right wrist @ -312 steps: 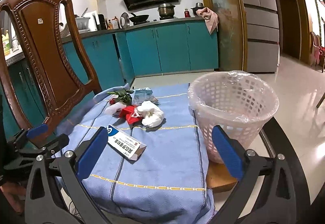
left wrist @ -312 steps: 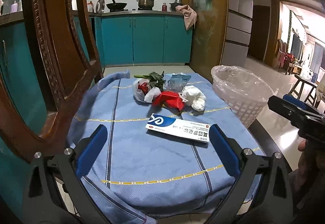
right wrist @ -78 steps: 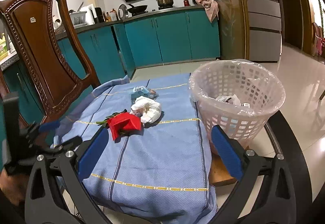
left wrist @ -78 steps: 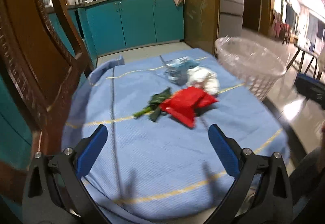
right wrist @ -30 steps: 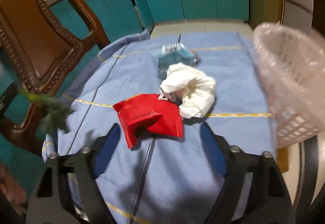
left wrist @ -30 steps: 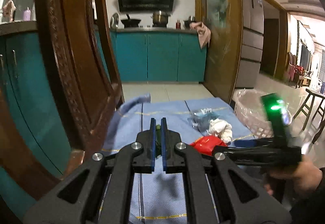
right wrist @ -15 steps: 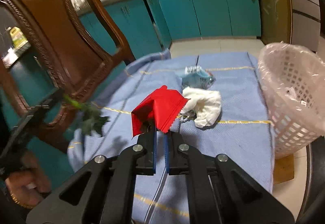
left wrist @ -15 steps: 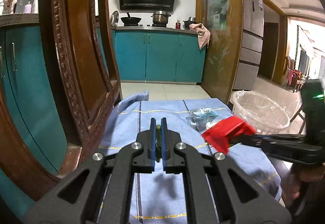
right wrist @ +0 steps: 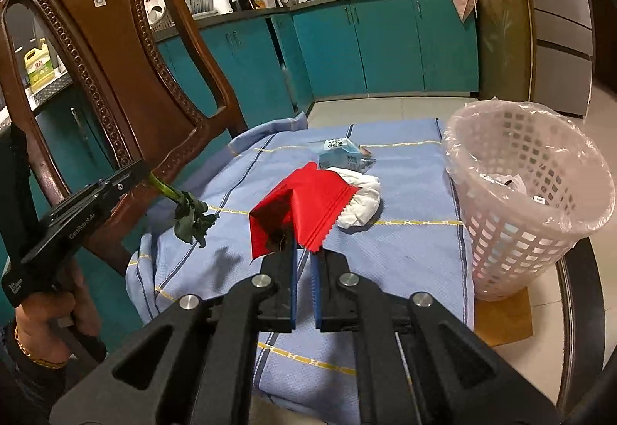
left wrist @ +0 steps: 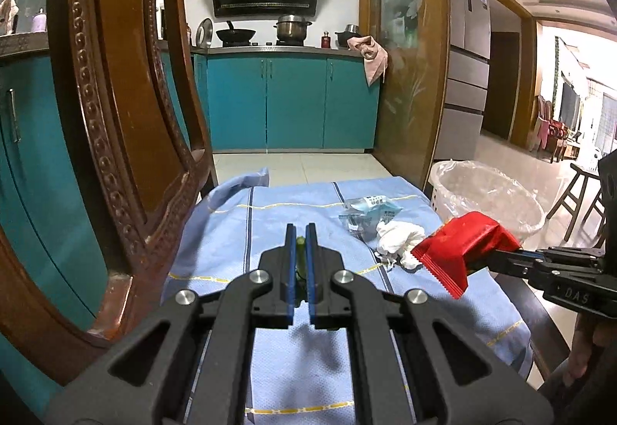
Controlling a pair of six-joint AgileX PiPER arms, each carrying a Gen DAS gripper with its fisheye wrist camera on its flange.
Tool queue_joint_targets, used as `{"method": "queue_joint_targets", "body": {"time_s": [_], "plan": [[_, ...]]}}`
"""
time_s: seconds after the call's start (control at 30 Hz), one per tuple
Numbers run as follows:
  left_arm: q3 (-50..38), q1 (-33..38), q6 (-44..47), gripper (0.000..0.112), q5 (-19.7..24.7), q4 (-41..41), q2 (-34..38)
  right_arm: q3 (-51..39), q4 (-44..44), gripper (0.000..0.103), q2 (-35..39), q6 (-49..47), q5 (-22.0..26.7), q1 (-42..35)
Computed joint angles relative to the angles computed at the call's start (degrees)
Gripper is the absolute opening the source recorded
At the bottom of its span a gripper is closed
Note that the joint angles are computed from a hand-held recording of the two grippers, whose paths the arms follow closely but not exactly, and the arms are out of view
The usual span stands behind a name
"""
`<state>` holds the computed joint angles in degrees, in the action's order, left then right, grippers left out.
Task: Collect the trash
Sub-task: 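Lift the green stem and red packet above the table, then carry the green stem and red packet over the basket and open both tools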
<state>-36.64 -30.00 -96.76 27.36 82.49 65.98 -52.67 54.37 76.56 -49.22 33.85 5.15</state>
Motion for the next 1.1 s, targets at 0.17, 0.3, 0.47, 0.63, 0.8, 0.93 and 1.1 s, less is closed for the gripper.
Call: {"method": "queue_joint_targets", "body": {"time_s": [0.17, 0.3, 0.47, 0.63, 0.8, 0.93, 1.1], "plan": [[0.05, 0.43, 1.00, 0.006, -0.56, -0.99, -0.14, -0.05, -0.54, 0.007, 0.14, 0.83, -0.56, 0.70], [0.19, 0.05, 1.16, 0.006, -0.24, -1.42, -0.46, -0.19, -1.40, 0.007, 0.19, 1.54, -0.72, 1.07], [0.25, 0.02, 1.91, 0.006, -0.27, -2.13, -0.69, -0.26, -1.13, 0.007, 0.00, 1.35, -1.17, 0.90], [0.41, -0.80, 1.21, 0.006, 0.65, -2.04, -0.91, -3.02, 6.15, 0.007, 0.07, -2.99, -3.76, -6.40], [0.47, -1.52, 1.09, 0.006, 1.25, -2.15, -1.01, -12.59, 9.48, 0.009, 10.87, -0.11, -7.13, -16.80], [0.23, -0.61, 1.97, 0.006, 0.34, -2.35, -0.64, -16.87, 2.09, 0.060, 18.46, 10.83, -4.65, -21.16], [-0.28, -0.82, 3.67, 0.006, -0.53, -3.79, 0.16, -7.32, 18.56, 0.072, 10.13, -1.71, 0.47, -28.73]]}}
